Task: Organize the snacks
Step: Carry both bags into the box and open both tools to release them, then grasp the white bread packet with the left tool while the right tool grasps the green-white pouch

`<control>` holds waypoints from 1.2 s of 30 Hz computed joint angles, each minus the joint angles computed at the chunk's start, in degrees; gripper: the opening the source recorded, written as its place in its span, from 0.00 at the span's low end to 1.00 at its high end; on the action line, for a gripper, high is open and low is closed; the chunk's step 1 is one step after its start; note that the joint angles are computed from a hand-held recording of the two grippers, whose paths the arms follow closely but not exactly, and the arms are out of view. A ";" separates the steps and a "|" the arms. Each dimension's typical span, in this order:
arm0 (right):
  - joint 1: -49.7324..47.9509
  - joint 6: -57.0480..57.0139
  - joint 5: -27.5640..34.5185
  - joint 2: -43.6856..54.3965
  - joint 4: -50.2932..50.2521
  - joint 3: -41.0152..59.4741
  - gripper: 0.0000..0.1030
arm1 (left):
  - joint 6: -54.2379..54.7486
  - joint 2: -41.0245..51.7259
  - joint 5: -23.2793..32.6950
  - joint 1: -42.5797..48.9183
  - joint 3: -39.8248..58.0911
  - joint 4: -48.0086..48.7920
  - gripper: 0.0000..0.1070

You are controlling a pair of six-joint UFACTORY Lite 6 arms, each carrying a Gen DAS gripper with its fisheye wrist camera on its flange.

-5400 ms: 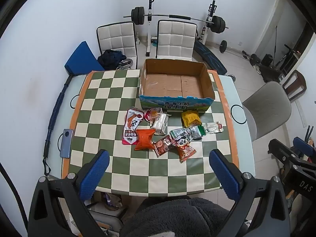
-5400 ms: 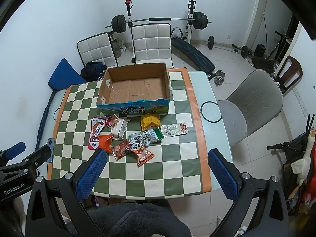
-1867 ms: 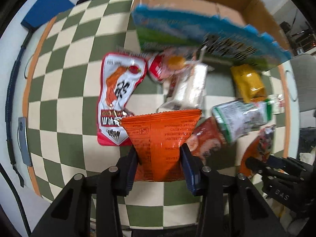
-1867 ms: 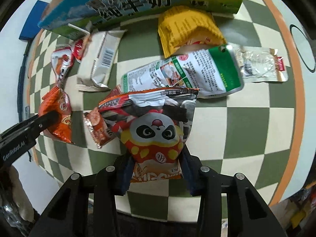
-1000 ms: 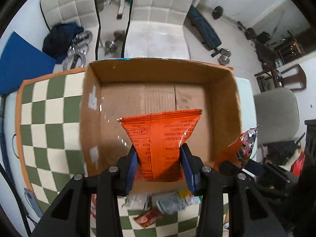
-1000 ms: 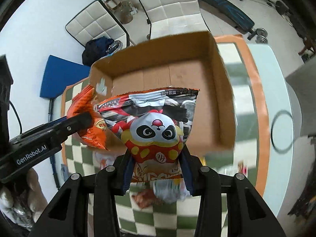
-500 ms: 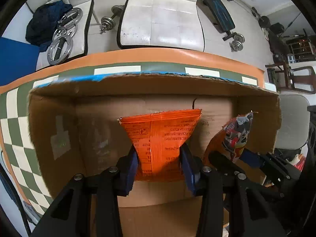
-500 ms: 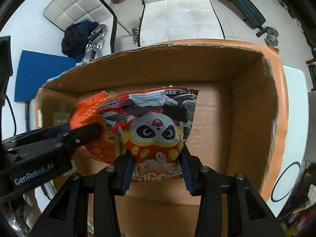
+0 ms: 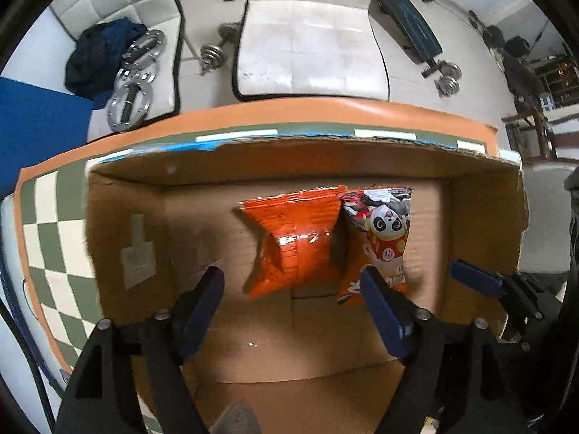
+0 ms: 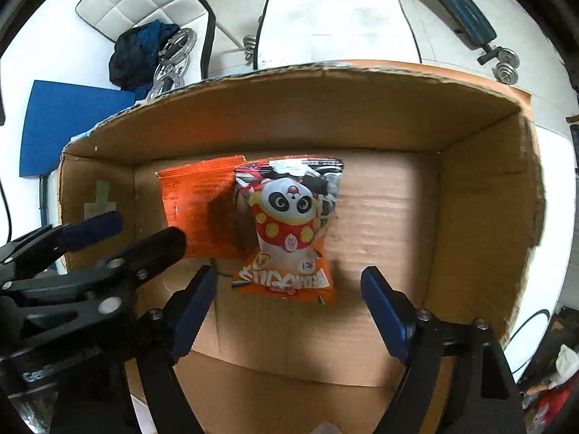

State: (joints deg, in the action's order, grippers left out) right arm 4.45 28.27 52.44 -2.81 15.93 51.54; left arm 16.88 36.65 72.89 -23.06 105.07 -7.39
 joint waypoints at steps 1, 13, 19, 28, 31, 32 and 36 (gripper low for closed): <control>0.31 1.07 0.62 -1.02 -0.58 -0.08 0.84 | 0.04 -1.11 -0.19 0.46 -0.87 0.08 0.72; 17.46 25.55 12.78 -19.73 -12.27 -0.26 0.89 | 8.22 -28.65 -4.17 8.36 -22.40 -3.11 0.73; 35.97 45.24 21.01 -25.11 -19.56 2.96 0.89 | 13.93 -42.29 -2.03 13.79 -31.36 -5.02 0.73; 66.90 74.32 36.15 -19.81 -30.37 17.91 0.89 | 23.64 -54.35 4.97 26.90 -34.59 -10.31 0.73; 73.74 79.55 41.29 -15.65 -32.93 24.80 0.89 | 27.01 -56.35 7.77 31.49 -33.15 -12.21 0.73; 75.30 80.63 42.62 -14.54 -33.57 26.69 0.89 | 28.02 -56.72 8.67 32.88 -32.45 -12.84 0.73; 81.60 84.89 47.57 -9.38 -36.11 35.43 0.89 | 31.49 -57.83 12.05 37.47 -30.11 -15.12 0.73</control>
